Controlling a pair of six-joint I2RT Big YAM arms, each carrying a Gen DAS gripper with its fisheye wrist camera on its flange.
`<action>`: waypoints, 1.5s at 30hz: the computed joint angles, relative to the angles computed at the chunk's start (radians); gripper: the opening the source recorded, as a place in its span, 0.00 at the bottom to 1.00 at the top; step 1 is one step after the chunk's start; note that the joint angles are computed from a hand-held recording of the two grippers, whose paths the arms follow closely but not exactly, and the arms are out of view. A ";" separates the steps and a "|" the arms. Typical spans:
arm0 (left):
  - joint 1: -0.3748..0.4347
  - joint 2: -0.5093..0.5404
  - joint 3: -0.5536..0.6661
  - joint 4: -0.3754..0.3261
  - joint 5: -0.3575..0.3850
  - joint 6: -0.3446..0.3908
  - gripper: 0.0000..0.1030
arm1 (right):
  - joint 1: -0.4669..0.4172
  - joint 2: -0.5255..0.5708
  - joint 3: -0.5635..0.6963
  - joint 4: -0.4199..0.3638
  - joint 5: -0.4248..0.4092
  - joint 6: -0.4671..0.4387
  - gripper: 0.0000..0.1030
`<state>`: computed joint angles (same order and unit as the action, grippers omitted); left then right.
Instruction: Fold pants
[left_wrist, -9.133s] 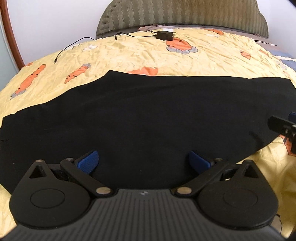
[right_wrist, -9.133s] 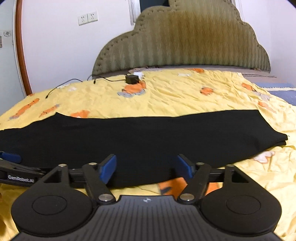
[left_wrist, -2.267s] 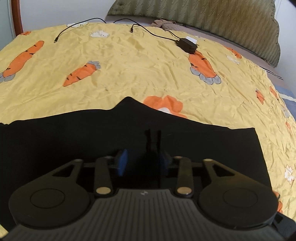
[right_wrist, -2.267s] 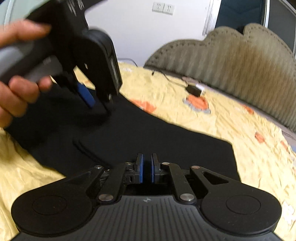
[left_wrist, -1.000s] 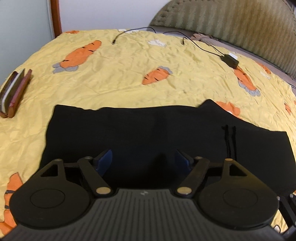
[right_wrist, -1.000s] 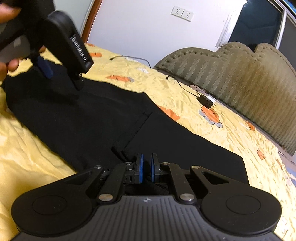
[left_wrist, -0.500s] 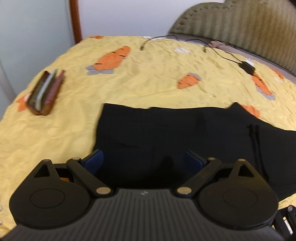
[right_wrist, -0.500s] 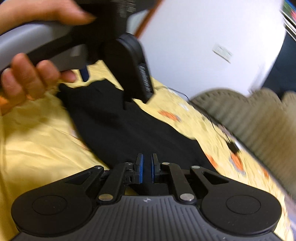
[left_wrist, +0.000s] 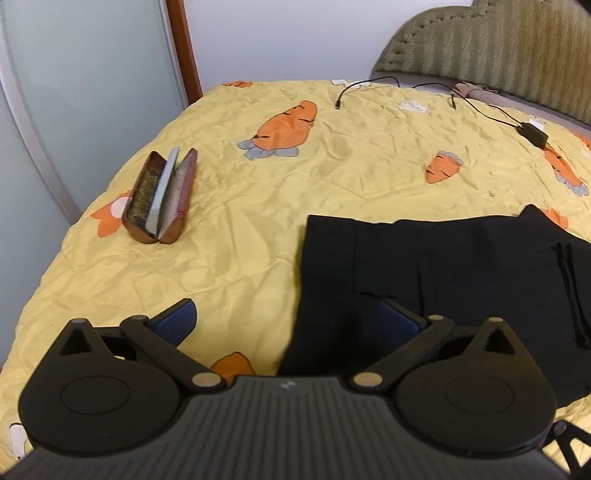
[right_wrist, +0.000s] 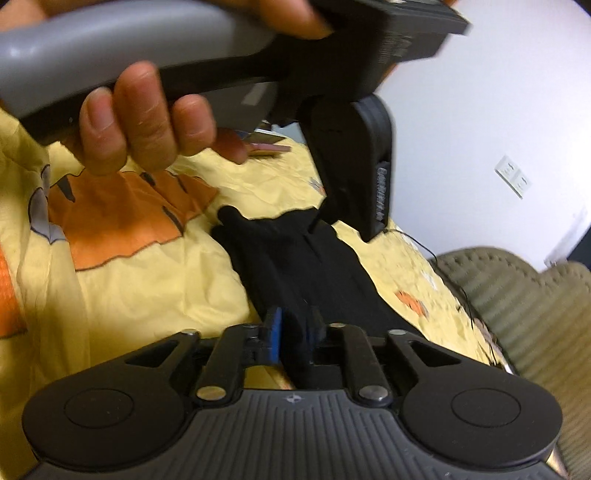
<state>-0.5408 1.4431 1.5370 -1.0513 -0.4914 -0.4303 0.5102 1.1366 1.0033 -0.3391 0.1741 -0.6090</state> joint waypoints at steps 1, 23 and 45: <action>0.002 -0.005 -0.006 0.008 0.000 0.007 1.00 | 0.011 0.005 0.000 0.011 0.007 -0.005 0.42; 0.063 -0.004 0.018 -0.046 0.032 0.003 1.00 | 0.092 0.132 0.042 0.150 0.165 -0.201 0.60; 0.102 0.007 0.046 -0.093 0.121 -0.041 1.00 | 0.075 0.143 0.025 0.196 0.142 -0.324 0.21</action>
<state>-0.4386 1.4499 1.5826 -1.1442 -0.3699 -0.4709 0.5852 1.2801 1.0286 -0.1432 0.3160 -0.9332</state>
